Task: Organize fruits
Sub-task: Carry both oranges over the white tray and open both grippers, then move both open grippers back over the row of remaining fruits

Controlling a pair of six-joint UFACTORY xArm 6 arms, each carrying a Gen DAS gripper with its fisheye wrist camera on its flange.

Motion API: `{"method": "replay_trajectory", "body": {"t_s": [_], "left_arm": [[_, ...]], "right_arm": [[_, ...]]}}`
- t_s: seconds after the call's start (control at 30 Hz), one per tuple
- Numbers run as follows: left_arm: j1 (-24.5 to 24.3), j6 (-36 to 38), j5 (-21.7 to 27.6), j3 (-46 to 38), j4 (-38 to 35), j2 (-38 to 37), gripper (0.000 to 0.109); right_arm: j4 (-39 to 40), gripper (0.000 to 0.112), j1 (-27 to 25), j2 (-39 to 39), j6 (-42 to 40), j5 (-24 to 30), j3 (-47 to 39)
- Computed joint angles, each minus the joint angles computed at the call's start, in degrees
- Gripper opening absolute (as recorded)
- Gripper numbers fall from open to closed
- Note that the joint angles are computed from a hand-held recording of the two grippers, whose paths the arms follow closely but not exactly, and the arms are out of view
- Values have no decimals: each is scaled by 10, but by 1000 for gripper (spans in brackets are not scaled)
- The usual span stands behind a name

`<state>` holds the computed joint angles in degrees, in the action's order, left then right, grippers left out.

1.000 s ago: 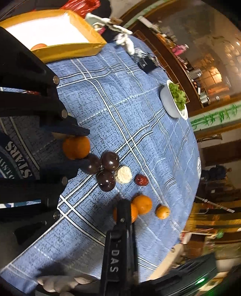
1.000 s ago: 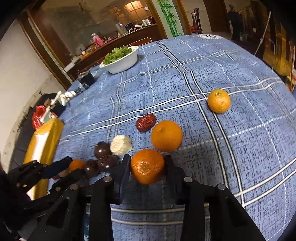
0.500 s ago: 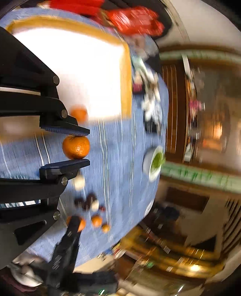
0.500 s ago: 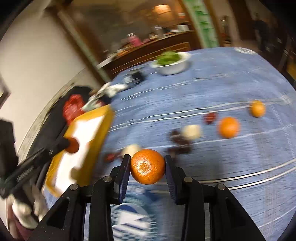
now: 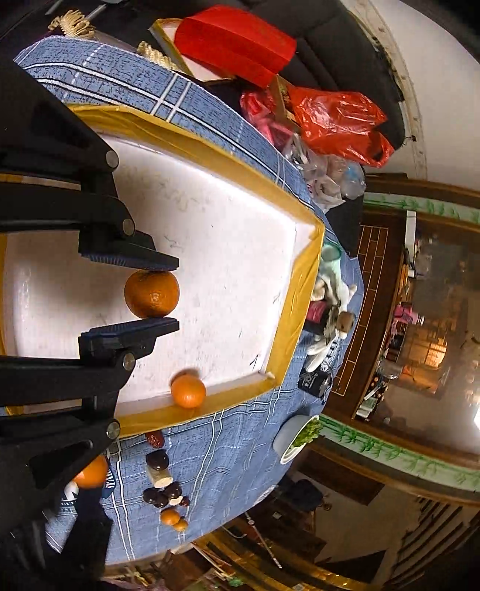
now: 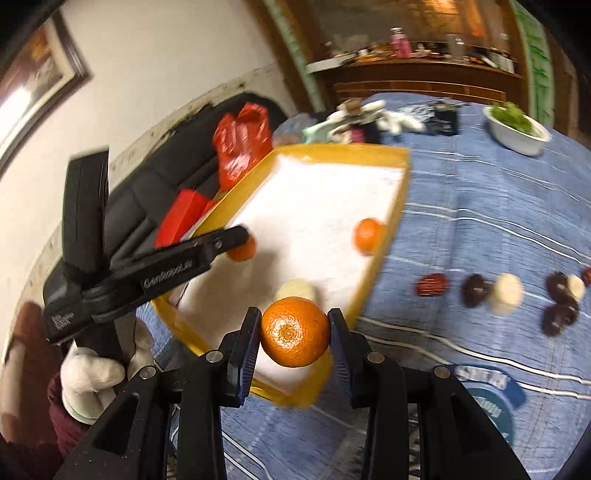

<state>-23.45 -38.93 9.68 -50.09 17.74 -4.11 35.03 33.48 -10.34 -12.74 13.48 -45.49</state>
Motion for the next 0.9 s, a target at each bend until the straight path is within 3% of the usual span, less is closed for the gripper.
{"method": "replay_trajectory", "body": {"t_s": [0.13,0.2,0.23,0.27,0.33,0.7,0.9], "left_arm": [[8,30,-9,19,-48,-11,27],[9,68,-20,31,-102,-21,42],[12,63,-25,37,-99,-26,56],[16,43,-31,41,-80,-30,60],[21,32,-38,48,-71,-38,60],[-3,26,-34,47,-54,-55,65],[-40,81,-32,47,-109,-62,70]], "right_arm": [[-18,42,11,45,12,15,-33],[-12,43,14,58,15,21,-44],[-19,46,14,60,23,19,-45],[-25,51,13,57,29,16,-43],[-29,57,11,48,37,8,-35],[-71,57,-22,-28,109,-17,34],[-69,57,-45,-79,121,-19,90]]}}
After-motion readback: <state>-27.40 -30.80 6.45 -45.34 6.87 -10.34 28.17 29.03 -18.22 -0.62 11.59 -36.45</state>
